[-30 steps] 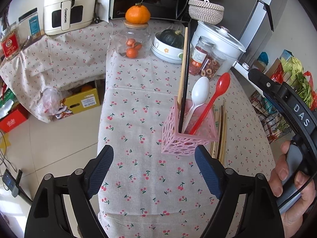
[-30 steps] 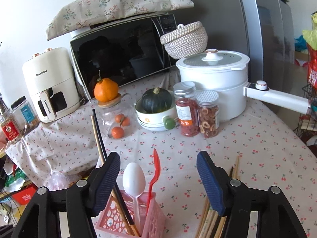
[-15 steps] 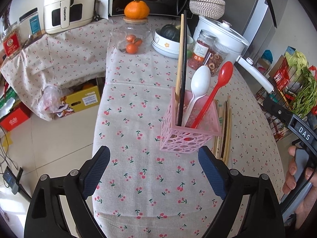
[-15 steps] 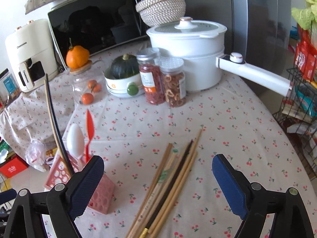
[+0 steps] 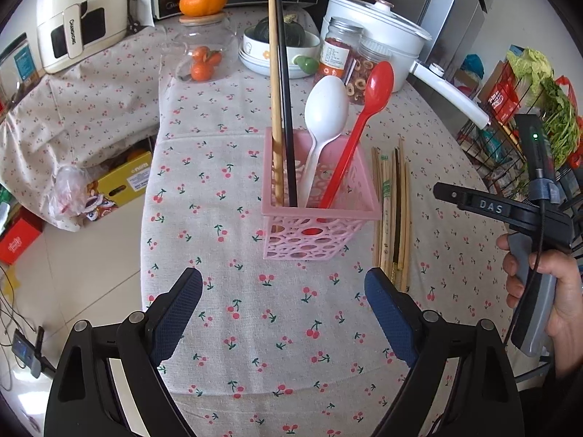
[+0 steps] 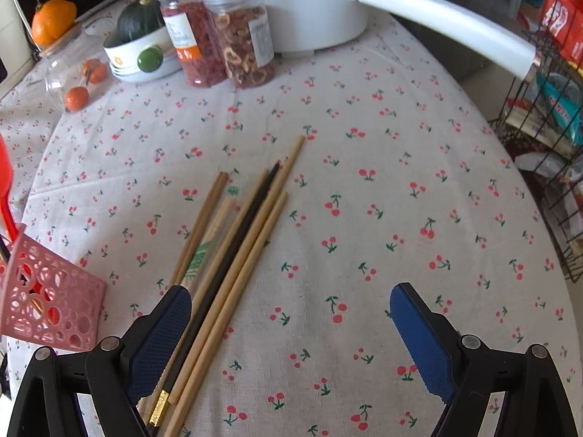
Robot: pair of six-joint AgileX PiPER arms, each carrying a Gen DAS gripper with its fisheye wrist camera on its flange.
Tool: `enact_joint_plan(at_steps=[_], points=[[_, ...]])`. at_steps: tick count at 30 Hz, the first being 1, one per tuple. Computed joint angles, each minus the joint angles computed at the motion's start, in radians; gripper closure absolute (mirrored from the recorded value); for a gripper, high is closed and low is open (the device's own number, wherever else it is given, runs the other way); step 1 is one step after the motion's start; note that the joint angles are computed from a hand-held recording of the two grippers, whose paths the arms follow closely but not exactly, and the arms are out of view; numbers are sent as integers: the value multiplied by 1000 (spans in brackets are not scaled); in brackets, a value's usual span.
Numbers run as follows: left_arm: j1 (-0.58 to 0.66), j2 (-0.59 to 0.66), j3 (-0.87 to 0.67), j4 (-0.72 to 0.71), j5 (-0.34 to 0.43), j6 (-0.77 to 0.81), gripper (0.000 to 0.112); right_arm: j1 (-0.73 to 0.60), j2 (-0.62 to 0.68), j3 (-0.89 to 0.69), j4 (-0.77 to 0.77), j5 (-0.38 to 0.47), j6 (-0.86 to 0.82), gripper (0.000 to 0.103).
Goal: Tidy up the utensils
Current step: 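Open both tools and move the right tool back over the chopstick pile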
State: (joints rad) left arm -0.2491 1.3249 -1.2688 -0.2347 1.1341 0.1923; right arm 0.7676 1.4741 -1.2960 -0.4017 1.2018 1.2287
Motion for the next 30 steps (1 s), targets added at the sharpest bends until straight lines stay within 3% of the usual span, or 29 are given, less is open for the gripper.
enact_joint_plan(at_steps=[2, 5, 9, 16, 25, 30], points=[[7, 0, -1, -17, 7, 14, 20, -36, 16, 6, 39, -20, -26, 20], [19, -3, -2, -54, 22, 34, 20, -97, 37, 17, 114, -63, -69, 51], [26, -12, 0, -85, 37, 61, 20, -156, 25, 62, 191, -156, -72, 65], [14, -39, 11, -80, 35, 93, 20, -176, 68, 45, 220, -191, -63, 79], [-11, -80, 20, -44, 19, 116, 22, -151, 120, -12, 190, -155, -66, 83], [-14, -86, 20, -51, 33, 130, 31, -124, 182, -77, 181, -102, -99, 86]])
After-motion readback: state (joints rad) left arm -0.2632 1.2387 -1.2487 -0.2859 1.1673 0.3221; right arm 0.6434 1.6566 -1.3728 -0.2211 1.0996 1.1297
